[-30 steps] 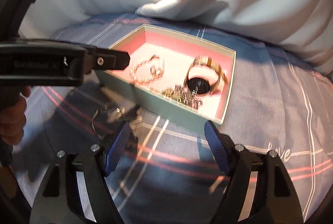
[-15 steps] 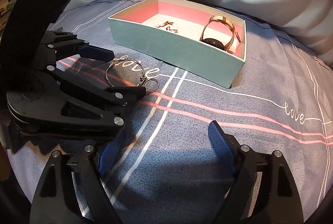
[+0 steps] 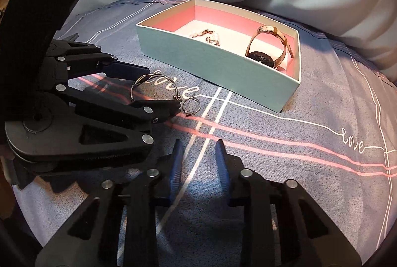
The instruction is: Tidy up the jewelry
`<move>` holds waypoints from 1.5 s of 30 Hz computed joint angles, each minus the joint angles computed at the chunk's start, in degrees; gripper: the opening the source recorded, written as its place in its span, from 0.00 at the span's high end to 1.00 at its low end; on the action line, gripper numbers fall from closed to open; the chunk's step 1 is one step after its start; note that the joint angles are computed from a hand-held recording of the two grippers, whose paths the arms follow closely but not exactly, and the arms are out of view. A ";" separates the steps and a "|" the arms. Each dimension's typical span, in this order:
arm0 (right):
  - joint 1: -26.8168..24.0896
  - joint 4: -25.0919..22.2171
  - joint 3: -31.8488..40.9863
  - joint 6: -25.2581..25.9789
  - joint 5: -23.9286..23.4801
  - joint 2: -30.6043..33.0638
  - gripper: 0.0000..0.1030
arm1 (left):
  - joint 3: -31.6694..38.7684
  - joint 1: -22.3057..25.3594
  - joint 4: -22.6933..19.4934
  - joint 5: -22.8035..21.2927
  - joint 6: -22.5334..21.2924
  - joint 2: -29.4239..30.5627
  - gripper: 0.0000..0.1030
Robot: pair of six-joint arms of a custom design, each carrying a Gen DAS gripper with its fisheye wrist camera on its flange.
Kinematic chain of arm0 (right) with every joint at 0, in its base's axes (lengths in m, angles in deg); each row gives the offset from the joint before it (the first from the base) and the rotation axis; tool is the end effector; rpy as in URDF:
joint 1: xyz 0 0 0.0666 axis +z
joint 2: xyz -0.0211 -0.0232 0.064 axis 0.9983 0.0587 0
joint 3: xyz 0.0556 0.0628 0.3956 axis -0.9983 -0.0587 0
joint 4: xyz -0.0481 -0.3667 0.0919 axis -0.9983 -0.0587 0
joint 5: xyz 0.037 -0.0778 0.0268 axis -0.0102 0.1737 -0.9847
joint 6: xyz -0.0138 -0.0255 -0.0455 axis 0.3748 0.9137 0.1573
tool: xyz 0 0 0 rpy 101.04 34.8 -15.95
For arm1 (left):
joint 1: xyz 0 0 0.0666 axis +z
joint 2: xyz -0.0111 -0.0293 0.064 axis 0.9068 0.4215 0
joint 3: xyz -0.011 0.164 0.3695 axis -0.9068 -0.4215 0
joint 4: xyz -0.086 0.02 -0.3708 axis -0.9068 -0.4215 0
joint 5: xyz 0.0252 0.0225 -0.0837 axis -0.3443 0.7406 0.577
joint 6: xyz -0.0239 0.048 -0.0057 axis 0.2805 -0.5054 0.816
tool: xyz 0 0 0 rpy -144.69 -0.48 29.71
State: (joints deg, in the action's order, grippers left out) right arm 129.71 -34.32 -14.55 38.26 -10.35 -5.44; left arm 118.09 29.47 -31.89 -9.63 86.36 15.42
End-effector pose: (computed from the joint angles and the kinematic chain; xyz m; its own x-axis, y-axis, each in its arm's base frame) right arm 0.2716 0.2407 0.4648 -0.7427 -0.2257 -0.6304 -0.3038 0.9526 0.0170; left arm 0.3352 -0.2350 0.4668 -0.6665 0.4657 -0.5822 0.5115 0.8538 0.0974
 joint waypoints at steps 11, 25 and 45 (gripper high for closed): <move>-4.55 0.39 10.51 4.91 0.54 3.63 0.88 | 12.20 3.41 -1.97 4.73 6.96 2.64 0.48; -11.27 -3.16 21.86 6.93 -1.25 10.89 0.88 | 31.21 5.75 -10.46 3.70 10.19 16.00 0.48; -11.27 -2.56 19.29 6.27 -2.85 10.82 0.88 | 28.82 6.20 -11.51 4.70 11.37 16.49 0.47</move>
State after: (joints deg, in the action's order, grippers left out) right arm 118.44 -36.88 4.74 44.53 -13.20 5.38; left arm 146.90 35.67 -43.40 -4.92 97.72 31.91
